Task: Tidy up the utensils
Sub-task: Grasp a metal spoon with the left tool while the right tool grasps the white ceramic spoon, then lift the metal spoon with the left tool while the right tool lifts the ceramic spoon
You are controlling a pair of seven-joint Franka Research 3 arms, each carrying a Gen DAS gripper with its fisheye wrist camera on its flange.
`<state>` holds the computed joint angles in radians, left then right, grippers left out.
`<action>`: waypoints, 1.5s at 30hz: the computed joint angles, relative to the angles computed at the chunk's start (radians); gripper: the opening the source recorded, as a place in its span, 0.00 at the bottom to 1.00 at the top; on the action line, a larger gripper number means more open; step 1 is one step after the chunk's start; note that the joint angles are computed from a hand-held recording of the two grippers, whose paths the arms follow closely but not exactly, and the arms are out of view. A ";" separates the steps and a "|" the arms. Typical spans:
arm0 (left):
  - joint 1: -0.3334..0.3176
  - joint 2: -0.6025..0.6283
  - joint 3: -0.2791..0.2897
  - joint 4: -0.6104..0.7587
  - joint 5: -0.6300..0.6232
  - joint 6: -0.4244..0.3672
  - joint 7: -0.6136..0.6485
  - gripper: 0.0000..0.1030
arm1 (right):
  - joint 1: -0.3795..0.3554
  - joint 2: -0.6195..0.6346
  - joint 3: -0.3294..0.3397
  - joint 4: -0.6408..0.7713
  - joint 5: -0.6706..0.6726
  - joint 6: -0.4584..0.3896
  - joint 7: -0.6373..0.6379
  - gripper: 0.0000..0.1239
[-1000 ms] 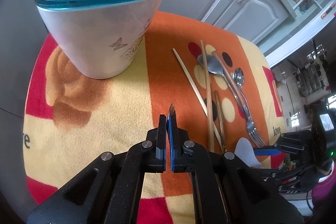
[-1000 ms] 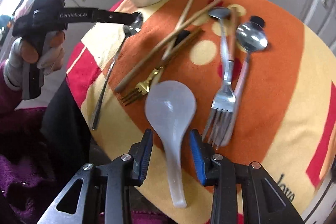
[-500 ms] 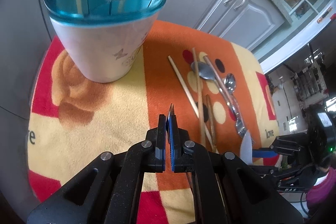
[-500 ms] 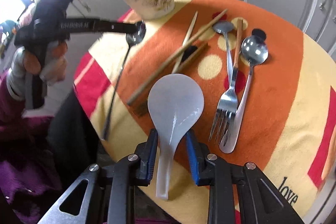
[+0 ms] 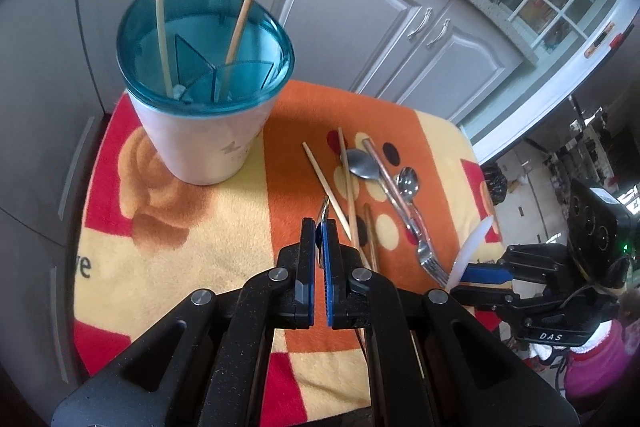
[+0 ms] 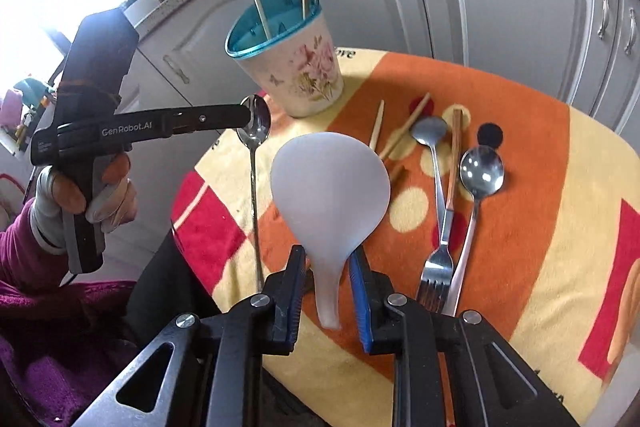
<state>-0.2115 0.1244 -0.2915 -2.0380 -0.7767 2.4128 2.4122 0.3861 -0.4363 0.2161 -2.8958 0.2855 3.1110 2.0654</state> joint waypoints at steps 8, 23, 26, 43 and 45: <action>0.004 -0.042 0.016 0.005 -0.044 -0.015 0.032 0.02 | -0.065 -0.011 0.029 0.026 -0.030 0.017 0.000 0.06; 0.005 -0.023 0.021 0.010 -0.031 -0.017 0.010 0.02 | 0.145 0.268 -0.226 0.195 0.149 0.011 -0.183 0.29; 0.011 -0.025 0.023 0.008 -0.039 -0.019 0.014 0.02 | 0.185 0.297 -0.250 0.245 0.265 -0.046 -0.301 0.29; 0.028 -0.021 0.029 0.000 -0.052 -0.054 0.008 0.02 | 0.003 0.459 -0.113 0.394 -0.184 -0.191 -0.043 0.14; 0.029 -0.022 0.031 0.000 -0.050 -0.055 0.003 0.02 | 0.001 0.447 -0.104 0.378 -0.144 -0.172 -0.072 0.11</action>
<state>-0.1822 0.1025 -0.2609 -2.0379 -0.8267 2.3582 2.4147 0.3871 0.0108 0.1118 -2.5176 0.1412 2.9393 1.9936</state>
